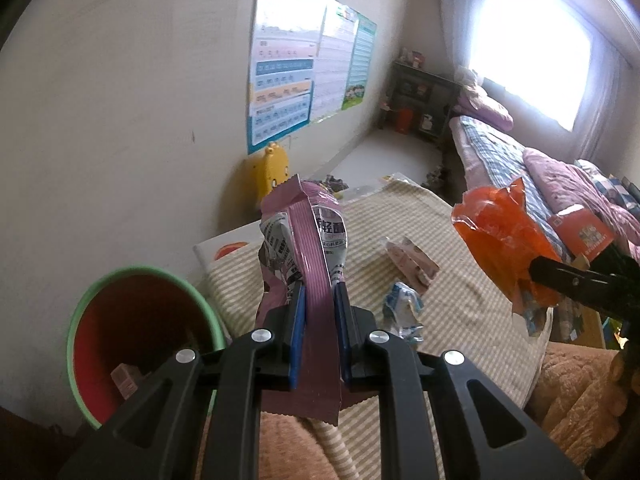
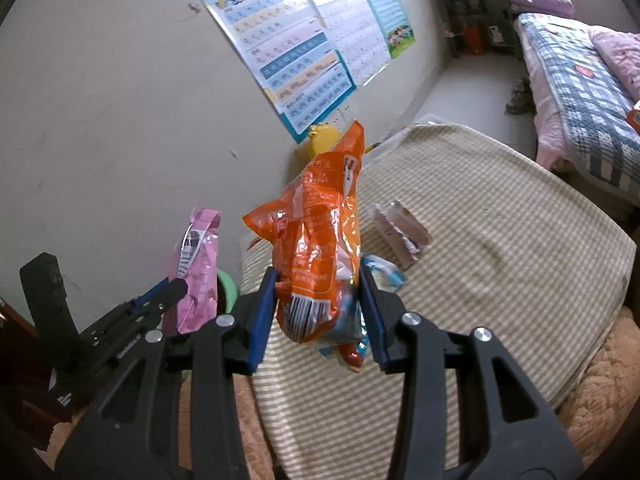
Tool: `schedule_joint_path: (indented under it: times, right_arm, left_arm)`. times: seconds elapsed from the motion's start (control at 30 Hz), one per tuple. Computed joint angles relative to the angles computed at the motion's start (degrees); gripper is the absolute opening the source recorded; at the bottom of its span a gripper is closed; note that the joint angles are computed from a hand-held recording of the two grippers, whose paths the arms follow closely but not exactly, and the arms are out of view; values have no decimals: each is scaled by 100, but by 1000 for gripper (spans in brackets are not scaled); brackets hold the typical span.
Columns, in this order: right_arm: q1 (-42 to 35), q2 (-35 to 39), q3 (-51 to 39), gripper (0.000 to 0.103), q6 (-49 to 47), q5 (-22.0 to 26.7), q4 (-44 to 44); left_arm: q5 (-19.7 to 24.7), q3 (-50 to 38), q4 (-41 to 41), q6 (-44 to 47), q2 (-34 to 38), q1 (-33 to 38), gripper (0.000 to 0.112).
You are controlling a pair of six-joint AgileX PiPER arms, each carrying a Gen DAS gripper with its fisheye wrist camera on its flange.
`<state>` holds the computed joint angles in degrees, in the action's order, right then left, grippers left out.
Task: Collect trash
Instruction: 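Carry the pink wrapper and orange bag over the bin with both grippers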
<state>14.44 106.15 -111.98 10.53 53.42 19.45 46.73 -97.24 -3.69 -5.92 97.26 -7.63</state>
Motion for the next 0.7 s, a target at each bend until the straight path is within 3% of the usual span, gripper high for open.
schedule_joint_path:
  times: [0.7]
  right_arm:
    - [992,793,-1629,40,385,838,-614]
  left_arm:
    - [-462,854,-275,258,-519,879,12]
